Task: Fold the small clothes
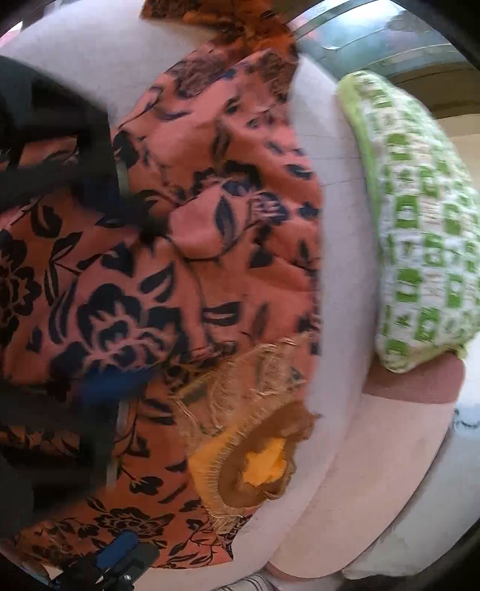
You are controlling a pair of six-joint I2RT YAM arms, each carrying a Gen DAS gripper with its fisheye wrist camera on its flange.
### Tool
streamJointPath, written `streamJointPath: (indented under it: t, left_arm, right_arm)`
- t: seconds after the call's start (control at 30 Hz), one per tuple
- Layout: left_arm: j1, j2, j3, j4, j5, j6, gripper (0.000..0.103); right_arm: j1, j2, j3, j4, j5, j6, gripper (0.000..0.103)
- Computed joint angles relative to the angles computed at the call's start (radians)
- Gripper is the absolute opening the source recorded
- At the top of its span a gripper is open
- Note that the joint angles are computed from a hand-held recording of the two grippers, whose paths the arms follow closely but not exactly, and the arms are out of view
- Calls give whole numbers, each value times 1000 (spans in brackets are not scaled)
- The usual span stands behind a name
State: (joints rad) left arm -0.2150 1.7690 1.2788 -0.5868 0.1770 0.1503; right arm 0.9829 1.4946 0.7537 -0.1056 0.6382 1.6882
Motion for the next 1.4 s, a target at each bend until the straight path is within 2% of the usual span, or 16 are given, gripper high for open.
streamJointPath:
  t: [0.1, 0.13, 0.2, 0.33, 0.4, 0.53, 0.63, 0.7, 0.8, 0.9, 0.97, 1.1, 1.17, 1.23, 1.27, 1.4]
  left_arm:
    - [55, -20, -6, 6, 103, -10, 26]
    - [69, -25, -5, -2, 126, -3, 24]
    - [98, -37, -17, -14, 166, -2, 23]
    - [185, -97, -70, -61, 269, 51, 24]
    - [217, -88, -51, -104, 311, 66, 24]
    - [270, -19, 2, -161, 346, 151, 30]
    - [315, 54, 73, -233, 412, 196, 31]
    - [333, 81, 117, -295, 443, 217, 31]
    - [352, 81, 149, -348, 483, 236, 32]
    - [350, 61, 139, -339, 478, 269, 32]
    - [349, 42, 116, -311, 478, 280, 31]
    - [342, 37, 112, -298, 477, 282, 21]
    - [349, 28, 115, -300, 507, 292, 19]
    - [368, -1, 100, -289, 541, 327, 18]
    - [377, -22, 86, -273, 569, 345, 18]
    - [379, -108, 27, -177, 658, 366, 18]
  right_arm:
    - [10, 6, 32, -15, 14, -57, 55]
    - [8, 5, 34, 0, 8, -79, 55]
    - [-4, 11, 53, 1, -14, -112, 55]
    - [-58, 77, 185, -98, -78, -230, 55]
    - [-103, 127, 251, -78, -179, -325, 55]
    - [-125, 248, 399, -136, -309, -398, 55]
    - [-127, 293, 435, -147, -355, -352, 55]
    - [-130, 298, 446, -165, -323, -307, 55]
    - [-138, 324, 514, -249, -290, -332, 55]
    - [-184, 338, 527, -249, -402, -302, 55]
    - [-208, 334, 518, -266, -420, -222, 55]
    - [-237, 386, 573, -315, -457, -143, 55]
    - [-240, 450, 702, -476, -441, -149, 40]
    - [-240, 522, 830, -630, -421, -186, 10]
    - [-241, 541, 861, -669, -411, -205, 7]
    - [-231, 440, 726, -581, -331, -168, 1]
